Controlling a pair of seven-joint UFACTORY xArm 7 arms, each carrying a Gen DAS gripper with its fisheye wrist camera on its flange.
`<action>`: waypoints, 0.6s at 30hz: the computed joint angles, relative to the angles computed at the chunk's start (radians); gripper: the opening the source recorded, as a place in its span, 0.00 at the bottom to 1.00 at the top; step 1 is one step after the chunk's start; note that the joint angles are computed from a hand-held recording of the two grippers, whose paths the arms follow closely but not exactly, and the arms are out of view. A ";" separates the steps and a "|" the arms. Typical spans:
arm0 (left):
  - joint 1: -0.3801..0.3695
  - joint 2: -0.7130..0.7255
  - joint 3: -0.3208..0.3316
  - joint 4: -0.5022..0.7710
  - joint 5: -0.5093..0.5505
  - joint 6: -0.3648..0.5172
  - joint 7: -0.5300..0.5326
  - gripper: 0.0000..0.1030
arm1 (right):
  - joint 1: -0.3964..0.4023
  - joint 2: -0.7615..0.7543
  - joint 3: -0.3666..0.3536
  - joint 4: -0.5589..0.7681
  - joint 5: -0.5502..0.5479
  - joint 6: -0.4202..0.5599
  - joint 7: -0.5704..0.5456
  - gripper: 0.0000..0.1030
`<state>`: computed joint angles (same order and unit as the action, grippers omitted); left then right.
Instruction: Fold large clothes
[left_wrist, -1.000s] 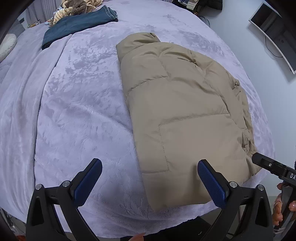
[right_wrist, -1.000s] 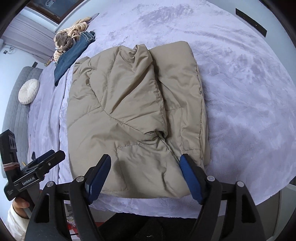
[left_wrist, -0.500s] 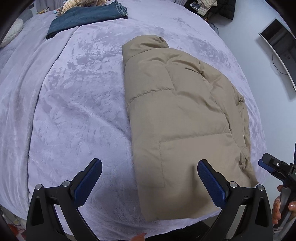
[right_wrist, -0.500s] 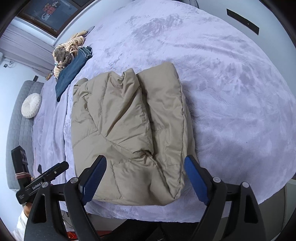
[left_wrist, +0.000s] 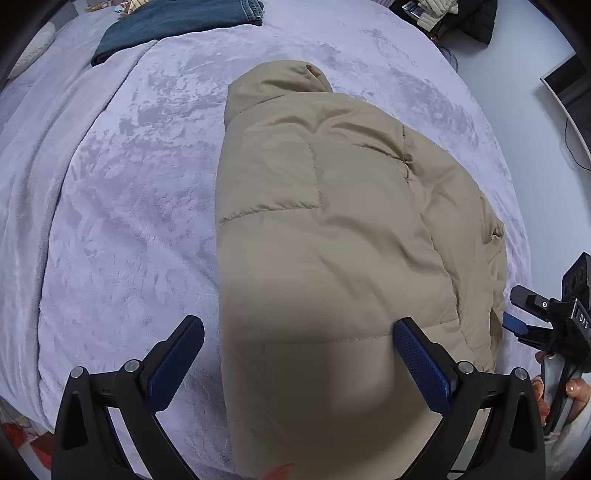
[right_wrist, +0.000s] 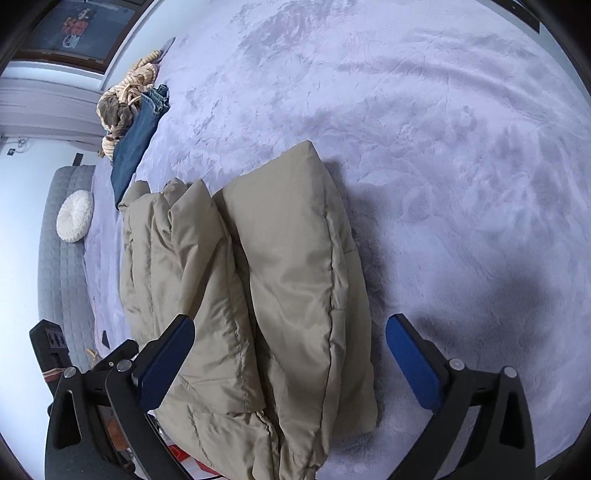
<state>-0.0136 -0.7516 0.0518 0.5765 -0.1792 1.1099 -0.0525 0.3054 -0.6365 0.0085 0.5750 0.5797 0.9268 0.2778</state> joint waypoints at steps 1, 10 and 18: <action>-0.001 0.003 -0.003 0.000 -0.001 -0.003 -0.004 1.00 | 0.005 0.015 -0.012 0.000 0.013 -0.007 -0.017 1.00; -0.006 0.034 0.006 0.012 -0.014 -0.006 0.002 1.00 | 0.017 0.147 -0.083 -0.021 0.234 -0.046 -0.194 1.00; -0.002 0.055 0.000 0.024 -0.010 -0.008 -0.001 1.00 | 0.009 0.171 -0.052 0.063 0.312 0.027 -0.396 1.00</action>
<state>-0.0159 -0.6966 0.0514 0.6000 -0.1888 1.1020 -0.0530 0.3144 -0.4660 -0.0439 0.6378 0.8915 0.9534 -0.1181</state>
